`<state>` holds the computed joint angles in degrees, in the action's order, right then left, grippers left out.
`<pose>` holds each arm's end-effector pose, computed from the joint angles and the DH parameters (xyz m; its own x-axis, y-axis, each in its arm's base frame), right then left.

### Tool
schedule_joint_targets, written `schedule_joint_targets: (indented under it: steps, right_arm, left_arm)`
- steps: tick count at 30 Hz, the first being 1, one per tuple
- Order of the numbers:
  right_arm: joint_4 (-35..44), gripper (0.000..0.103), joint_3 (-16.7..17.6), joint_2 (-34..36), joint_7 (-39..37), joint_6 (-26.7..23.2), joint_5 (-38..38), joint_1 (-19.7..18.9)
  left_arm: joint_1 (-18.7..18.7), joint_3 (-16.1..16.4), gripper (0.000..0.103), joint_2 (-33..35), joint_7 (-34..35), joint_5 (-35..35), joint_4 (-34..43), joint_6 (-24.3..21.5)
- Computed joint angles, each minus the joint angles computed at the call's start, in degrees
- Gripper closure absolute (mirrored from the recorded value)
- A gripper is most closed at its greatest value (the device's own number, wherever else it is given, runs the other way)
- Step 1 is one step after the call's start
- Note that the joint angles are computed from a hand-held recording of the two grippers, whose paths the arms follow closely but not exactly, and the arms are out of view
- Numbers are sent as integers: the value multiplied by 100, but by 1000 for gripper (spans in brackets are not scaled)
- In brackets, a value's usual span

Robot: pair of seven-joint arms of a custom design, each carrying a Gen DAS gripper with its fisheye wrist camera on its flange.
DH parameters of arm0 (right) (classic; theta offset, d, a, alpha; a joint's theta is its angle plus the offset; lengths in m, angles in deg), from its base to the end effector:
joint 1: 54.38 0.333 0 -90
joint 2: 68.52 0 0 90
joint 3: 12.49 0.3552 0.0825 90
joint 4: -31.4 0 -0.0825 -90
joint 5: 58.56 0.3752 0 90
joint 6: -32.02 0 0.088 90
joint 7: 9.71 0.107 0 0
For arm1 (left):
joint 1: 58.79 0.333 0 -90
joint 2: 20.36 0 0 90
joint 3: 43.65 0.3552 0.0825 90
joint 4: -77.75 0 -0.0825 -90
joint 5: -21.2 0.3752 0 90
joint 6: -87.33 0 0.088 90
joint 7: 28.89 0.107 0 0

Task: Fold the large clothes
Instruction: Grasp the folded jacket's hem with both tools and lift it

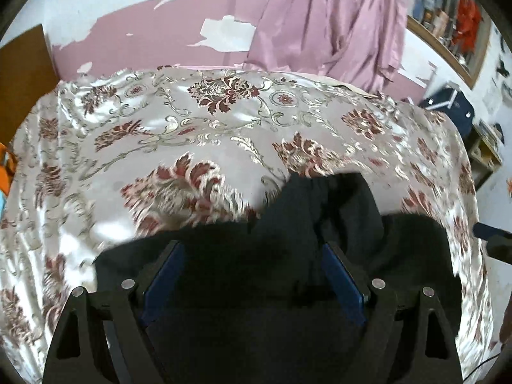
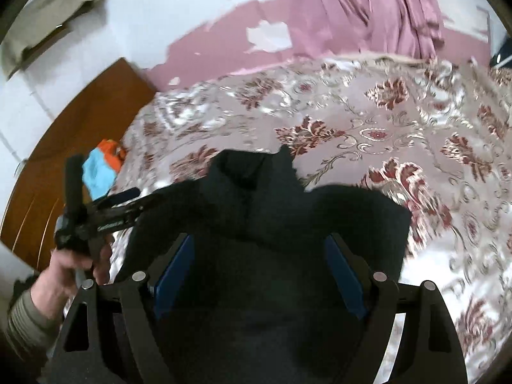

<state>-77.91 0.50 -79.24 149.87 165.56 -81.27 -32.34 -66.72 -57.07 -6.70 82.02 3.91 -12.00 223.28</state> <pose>0.4334 0.3113 0.6844 -0.2753 -0.9042 -0.3265 -0.7063 0.4206 -0.5694 0.6376 -0.2316 0.6135 -0.5633 -0.8142 0.1408 -0.7092 0.3889 -0.5880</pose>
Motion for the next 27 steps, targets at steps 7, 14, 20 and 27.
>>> schedule_joint_targets:
  steps: [7, 14, 20, 27]
  right_arm:
    - [675, 24, -543, 1101, -533, 527, 831, -183]
    - [1495, 24, -835, 2087, -971, 375, 1281, -149]
    - [1490, 79, -892, 2365, -1439, 534, 1949, -247]
    - [1463, 80, -887, 2361, -2012, 593, 2257, -254]
  left_arm:
    - [-322, 48, 19, 1159, -692, 743, 1357, -322]
    - [-358, -5, 19, 1441, -664, 946, 1668, -345]
    - [-430, 29, 19, 1681, -802, 1100, 1975, -477]
    - [-435, -148, 18, 1759, -493, 906, 2195, -627]
